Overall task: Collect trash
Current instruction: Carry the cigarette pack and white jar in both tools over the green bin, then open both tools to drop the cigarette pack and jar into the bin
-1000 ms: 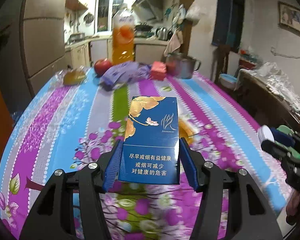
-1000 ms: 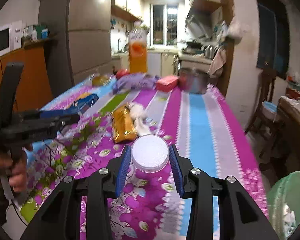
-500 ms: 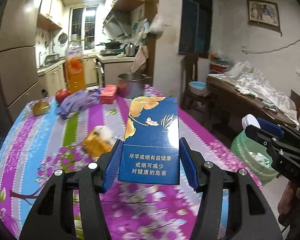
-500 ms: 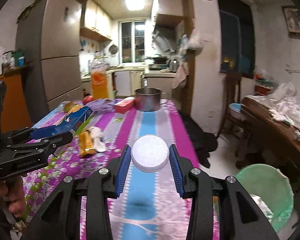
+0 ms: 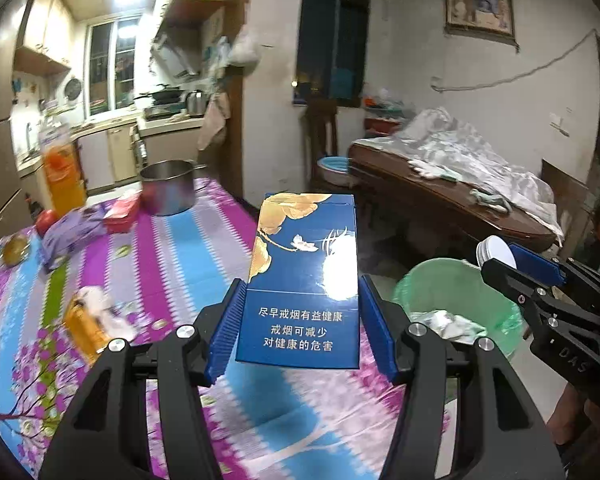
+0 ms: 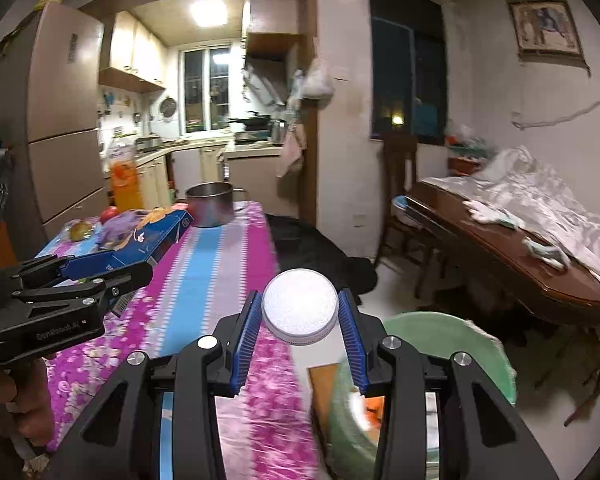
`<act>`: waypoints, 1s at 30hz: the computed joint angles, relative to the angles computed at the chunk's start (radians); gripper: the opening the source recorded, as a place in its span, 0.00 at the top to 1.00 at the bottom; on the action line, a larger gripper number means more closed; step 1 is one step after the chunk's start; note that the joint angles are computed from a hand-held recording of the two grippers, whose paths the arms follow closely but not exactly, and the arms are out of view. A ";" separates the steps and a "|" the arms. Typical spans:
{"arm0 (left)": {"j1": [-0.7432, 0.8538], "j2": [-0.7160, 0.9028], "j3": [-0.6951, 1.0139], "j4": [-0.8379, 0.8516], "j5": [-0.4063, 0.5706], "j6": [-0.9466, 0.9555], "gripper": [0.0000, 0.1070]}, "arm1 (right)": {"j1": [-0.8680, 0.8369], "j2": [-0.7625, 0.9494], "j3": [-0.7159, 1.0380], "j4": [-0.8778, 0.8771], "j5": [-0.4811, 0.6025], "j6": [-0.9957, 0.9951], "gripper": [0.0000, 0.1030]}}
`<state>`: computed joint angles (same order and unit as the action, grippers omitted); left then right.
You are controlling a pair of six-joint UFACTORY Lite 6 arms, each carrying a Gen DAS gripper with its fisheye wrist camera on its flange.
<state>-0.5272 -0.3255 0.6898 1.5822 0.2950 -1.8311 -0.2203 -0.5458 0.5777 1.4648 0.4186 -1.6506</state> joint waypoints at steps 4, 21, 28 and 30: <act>-0.060 0.123 0.116 -0.021 0.007 0.006 0.49 | -0.203 0.079 0.060 -0.043 0.138 -0.034 0.60; -0.212 0.672 0.671 -0.567 -0.005 0.565 0.49 | -0.515 0.656 0.531 -0.270 0.299 0.070 0.60; -0.218 0.833 0.850 -0.897 0.018 0.902 0.49 | -0.491 0.824 0.678 -0.364 0.247 0.156 0.60; -0.211 0.874 0.887 -0.989 0.023 0.993 0.49 | -0.491 0.851 0.695 -0.371 0.243 0.164 0.60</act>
